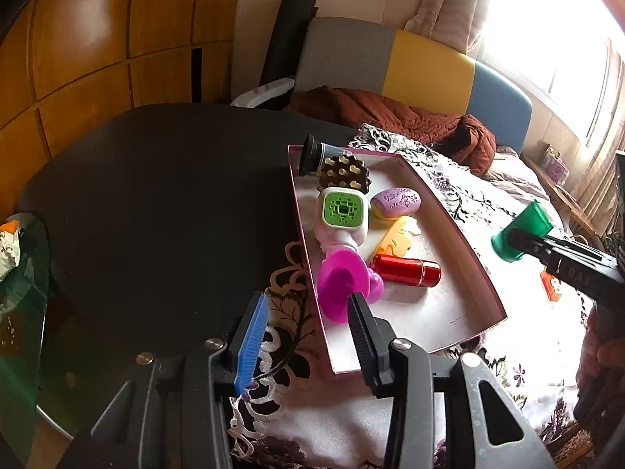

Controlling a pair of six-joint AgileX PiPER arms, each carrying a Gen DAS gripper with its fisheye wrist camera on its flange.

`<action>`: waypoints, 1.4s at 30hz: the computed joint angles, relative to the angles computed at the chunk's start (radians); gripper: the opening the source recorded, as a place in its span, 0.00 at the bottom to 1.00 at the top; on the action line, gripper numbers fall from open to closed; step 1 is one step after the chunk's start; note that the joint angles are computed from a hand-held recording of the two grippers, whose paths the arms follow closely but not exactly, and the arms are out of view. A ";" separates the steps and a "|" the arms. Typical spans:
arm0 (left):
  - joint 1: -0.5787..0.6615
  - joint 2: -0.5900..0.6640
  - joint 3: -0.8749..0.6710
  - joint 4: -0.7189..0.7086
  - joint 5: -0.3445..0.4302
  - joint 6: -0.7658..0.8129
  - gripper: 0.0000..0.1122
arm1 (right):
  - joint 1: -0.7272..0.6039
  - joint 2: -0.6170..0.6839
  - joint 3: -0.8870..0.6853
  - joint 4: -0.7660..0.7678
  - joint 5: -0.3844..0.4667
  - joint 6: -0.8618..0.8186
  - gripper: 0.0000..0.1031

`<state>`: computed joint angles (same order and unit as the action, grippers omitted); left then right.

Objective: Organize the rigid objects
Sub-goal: 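Lift the green spool with the right tool and carry it over the tray, then lower the green spool into the tray and open the right tool, then move both tools from the tray toward the orange blocks and red piece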

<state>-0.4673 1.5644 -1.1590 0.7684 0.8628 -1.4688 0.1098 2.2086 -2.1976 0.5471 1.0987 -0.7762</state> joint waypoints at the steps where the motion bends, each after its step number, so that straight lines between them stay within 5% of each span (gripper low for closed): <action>1: 0.001 -0.001 0.000 0.001 -0.001 0.001 0.38 | 0.012 -0.016 0.024 0.012 0.007 -0.020 0.30; 13: 0.014 -0.003 0.010 -0.005 -0.008 0.000 0.38 | 0.183 -0.026 0.146 -0.102 0.017 -0.028 0.30; 16: 0.019 0.000 0.013 -0.014 -0.012 0.006 0.38 | 0.225 -0.033 0.220 -0.173 -0.128 0.011 0.30; 22: 0.025 0.008 0.008 -0.018 -0.013 0.019 0.38 | 0.232 -0.015 0.212 -0.176 -0.161 0.036 0.30; 31: 0.009 0.024 -0.020 -0.020 0.012 0.033 0.38 | 0.192 -0.003 0.163 -0.121 -0.089 0.039 0.32; 42: -0.028 0.032 -0.049 0.001 0.049 0.036 0.38 | 0.115 -0.067 0.218 0.003 -0.091 -0.051 0.50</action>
<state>-0.4953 1.5960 -1.2080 0.7690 0.9119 -1.4332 0.2251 2.1417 -1.9793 0.5504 1.0075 -0.8271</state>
